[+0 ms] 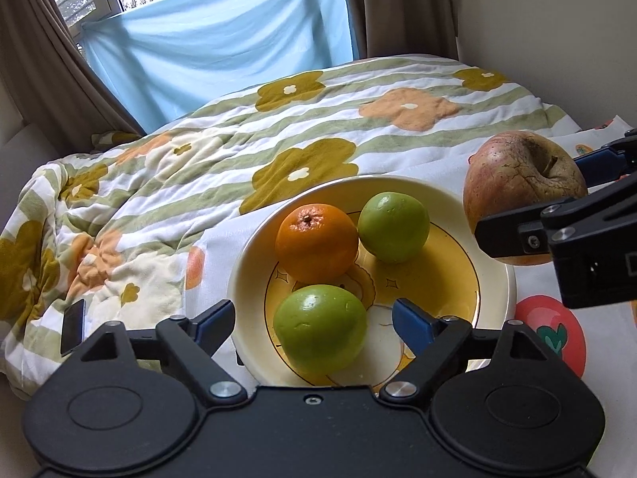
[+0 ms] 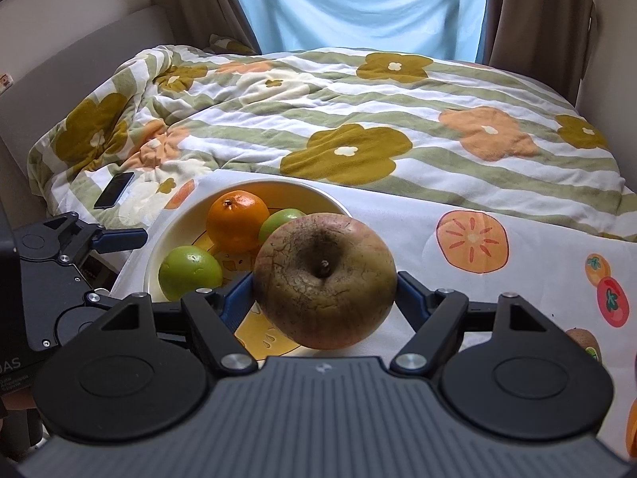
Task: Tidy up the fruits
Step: 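Carry the green apple and brown apple over the duck bowl with both tools, then lower both fruits into the bowl and open both tools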
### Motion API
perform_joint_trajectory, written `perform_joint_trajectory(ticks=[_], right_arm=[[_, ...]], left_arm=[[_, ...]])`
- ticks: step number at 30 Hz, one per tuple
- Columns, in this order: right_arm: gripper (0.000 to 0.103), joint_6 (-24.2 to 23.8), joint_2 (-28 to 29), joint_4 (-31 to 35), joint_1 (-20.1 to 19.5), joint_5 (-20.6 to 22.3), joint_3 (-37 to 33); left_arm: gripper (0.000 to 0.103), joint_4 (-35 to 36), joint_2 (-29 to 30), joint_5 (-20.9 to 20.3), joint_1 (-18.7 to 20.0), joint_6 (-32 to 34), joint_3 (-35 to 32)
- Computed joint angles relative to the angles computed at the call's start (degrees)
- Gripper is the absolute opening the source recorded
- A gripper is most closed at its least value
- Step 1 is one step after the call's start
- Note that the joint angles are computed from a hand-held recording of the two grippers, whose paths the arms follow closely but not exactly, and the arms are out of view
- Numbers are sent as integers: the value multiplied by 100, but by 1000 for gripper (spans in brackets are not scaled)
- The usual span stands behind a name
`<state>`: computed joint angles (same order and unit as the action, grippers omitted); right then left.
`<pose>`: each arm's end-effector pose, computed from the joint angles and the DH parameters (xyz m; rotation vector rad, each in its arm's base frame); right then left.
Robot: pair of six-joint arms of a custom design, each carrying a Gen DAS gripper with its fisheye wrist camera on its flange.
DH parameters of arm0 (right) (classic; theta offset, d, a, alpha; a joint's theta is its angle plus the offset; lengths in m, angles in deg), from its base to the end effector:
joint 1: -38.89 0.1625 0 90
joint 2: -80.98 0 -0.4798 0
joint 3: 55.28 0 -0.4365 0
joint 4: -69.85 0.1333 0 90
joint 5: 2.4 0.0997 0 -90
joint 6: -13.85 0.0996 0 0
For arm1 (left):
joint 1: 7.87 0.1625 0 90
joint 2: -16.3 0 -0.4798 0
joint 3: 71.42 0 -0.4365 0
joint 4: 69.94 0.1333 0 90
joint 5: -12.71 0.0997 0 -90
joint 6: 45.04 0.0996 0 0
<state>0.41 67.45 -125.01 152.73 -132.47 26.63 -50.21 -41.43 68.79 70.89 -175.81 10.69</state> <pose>0.3675 -0.6606 -0.1330 0.4880 -2.3383 0.8567 0.0598 -0.6682 0.2589 0.8836 2.0941 -0.6786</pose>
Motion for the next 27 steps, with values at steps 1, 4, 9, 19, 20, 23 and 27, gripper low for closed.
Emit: perform_joint_trajectory(ticks=[1, 4, 9, 19, 20, 23, 27], right_arm=[[90, -29, -5, 12, -2, -2, 0], [90, -136, -8, 72, -13, 21, -10], [90, -353, 46, 262, -39, 129, -98], [90, -968, 257, 765, -151, 425, -416], [90, -991, 275, 787, -160, 440, -438], [90, -1043, 327, 879, -173, 456, -510], [91, -1003, 362, 985, -195, 430, -549]], left_arm=[[91, -12, -42, 11, -8, -2, 44], [93, 43, -121, 40, -17, -122, 120], [94, 86, -229, -3, -56, -312, 294], [94, 67, -349, -141, -12, -567, 540], [94, 36, -361, -178, -18, -567, 570], [94, 20, -364, -223, -16, -587, 589], [94, 43, -344, -216, 10, -585, 552]])
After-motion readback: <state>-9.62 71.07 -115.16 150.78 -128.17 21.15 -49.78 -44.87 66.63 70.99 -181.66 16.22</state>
